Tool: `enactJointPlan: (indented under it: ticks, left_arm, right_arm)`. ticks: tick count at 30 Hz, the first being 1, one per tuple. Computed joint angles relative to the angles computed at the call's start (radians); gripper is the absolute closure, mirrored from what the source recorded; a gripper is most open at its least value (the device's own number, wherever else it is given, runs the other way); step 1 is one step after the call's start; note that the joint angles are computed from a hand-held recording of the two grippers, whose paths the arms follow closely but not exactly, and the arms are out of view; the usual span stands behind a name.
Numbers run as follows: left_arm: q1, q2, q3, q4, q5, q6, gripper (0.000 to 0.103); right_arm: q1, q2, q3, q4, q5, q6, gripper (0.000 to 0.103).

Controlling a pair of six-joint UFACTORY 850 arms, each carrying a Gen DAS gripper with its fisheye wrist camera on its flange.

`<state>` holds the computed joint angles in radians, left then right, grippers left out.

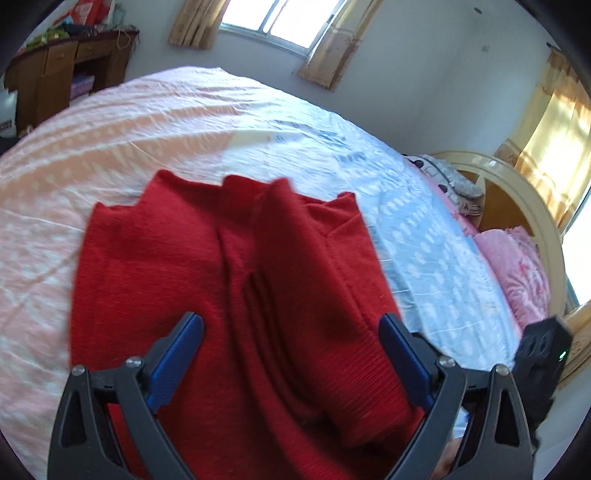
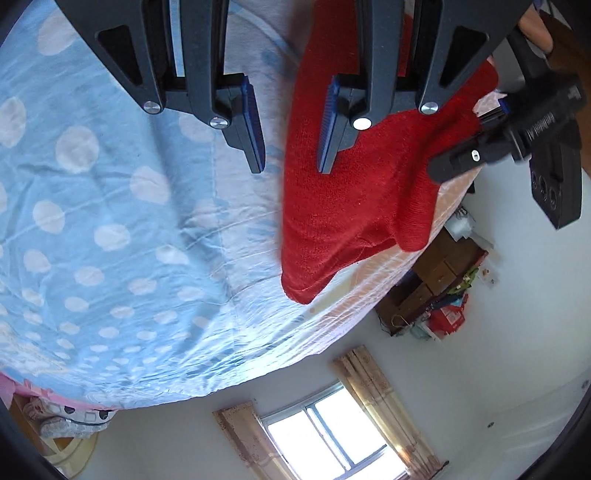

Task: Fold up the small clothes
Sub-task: 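Grasp the other sweater side with the left gripper and lift it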

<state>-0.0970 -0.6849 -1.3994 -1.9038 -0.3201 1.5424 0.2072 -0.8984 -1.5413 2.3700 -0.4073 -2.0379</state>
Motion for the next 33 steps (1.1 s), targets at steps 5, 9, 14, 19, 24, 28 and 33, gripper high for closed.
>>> enactJointPlan:
  ticks: [5, 9, 14, 19, 24, 28, 33]
  left_arm:
    - [0.011, -0.012, -0.004, -0.03, -0.101, -0.03, 0.005]
    - [-0.007, -0.037, -0.038, 0.003, -0.03, -0.08, 0.005]
    - [-0.025, -0.031, -0.028, -0.06, 0.032, 0.001, 0.005]
    - [-0.016, -0.027, -0.013, -0.18, 0.006, 0.085, 0.029]
    - [0.013, -0.051, -0.029, -0.077, -0.081, -0.082, 0.069]
    - [-0.009, -0.051, -0.045, -0.034, -0.003, -0.089, 0.067]
    - [-0.024, -0.063, -0.077, 0.05, 0.047, -0.187, 0.059]
  right_arm:
    - [-0.021, -0.014, 0.001, -0.055, -0.052, 0.11, 0.063]
    - [-0.037, -0.027, -0.003, -0.112, -0.092, 0.202, 0.063]
    - [-0.038, -0.031, -0.009, -0.128, -0.101, 0.217, 0.063]
    - [-0.041, -0.038, -0.015, -0.138, -0.111, 0.23, 0.063]
    - [-0.041, -0.04, -0.018, -0.141, -0.114, 0.236, 0.063]
    - [-0.041, -0.04, -0.018, -0.141, -0.116, 0.237, 0.063]
    - [-0.041, -0.04, -0.018, -0.141, -0.116, 0.238, 0.063]
